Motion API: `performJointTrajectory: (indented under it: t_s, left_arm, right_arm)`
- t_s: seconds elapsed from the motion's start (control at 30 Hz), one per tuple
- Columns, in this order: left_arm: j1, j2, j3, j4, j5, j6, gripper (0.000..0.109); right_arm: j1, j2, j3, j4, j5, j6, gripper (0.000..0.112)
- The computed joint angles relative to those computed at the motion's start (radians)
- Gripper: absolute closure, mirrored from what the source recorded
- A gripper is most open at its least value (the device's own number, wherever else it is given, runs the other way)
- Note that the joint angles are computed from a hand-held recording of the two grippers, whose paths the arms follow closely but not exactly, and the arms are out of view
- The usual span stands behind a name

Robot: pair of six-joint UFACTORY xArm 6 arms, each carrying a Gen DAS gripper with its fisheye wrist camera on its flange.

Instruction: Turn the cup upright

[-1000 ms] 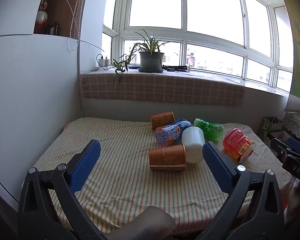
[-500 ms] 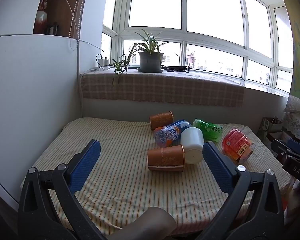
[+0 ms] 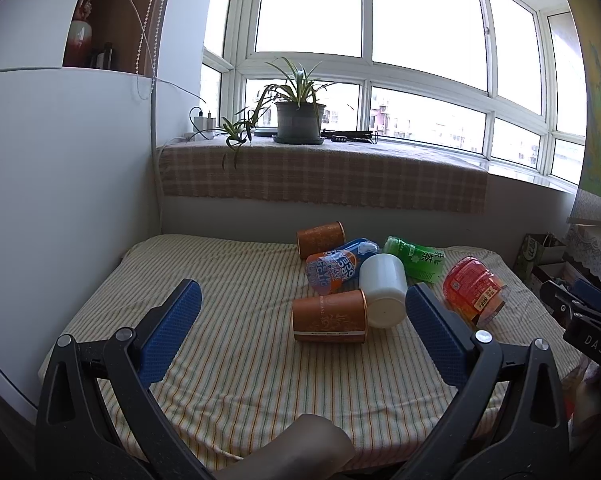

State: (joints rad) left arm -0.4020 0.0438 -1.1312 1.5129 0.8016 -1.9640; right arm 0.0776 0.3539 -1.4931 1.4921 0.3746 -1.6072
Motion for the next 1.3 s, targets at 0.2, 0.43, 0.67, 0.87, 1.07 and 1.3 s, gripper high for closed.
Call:
performJointTrajectory:
  t_s: [0.2, 0.43, 0.67, 0.87, 1.07, 1.3]
  left_arm:
    - [-0.001, 0.002, -0.003, -0.003, 0.001, 0.002, 0.006]
    - [-0.004, 0.006, -0.007, -0.005, 0.003, 0.002, 0.006]
    - [-0.004, 0.008, -0.009, -0.003, 0.005, -0.002, 0.006]
    - [-0.003, 0.021, -0.018, 0.001, 0.0, -0.007, 0.006]
    - [-0.004, 0.025, -0.022, 0.001, 0.001, -0.007, 0.006]
    - [-0.003, 0.021, -0.018, 0.0, -0.001, -0.008, 0.006]
  right_arm:
    - [0.001, -0.002, 0.005, 0.006, 0.0, -0.008, 0.034]
    - [0.001, -0.002, 0.006, 0.006, 0.0, -0.008, 0.034]
    - [0.001, -0.004, 0.009, 0.003, 0.002, -0.004, 0.034]
    - [0.0, -0.006, 0.01, -0.006, 0.005, 0.005, 0.034]
    - [0.001, -0.004, 0.009, -0.014, 0.003, 0.01, 0.034]
    - [0.002, 0.0, 0.006, -0.028, 0.007, 0.024, 0.034]
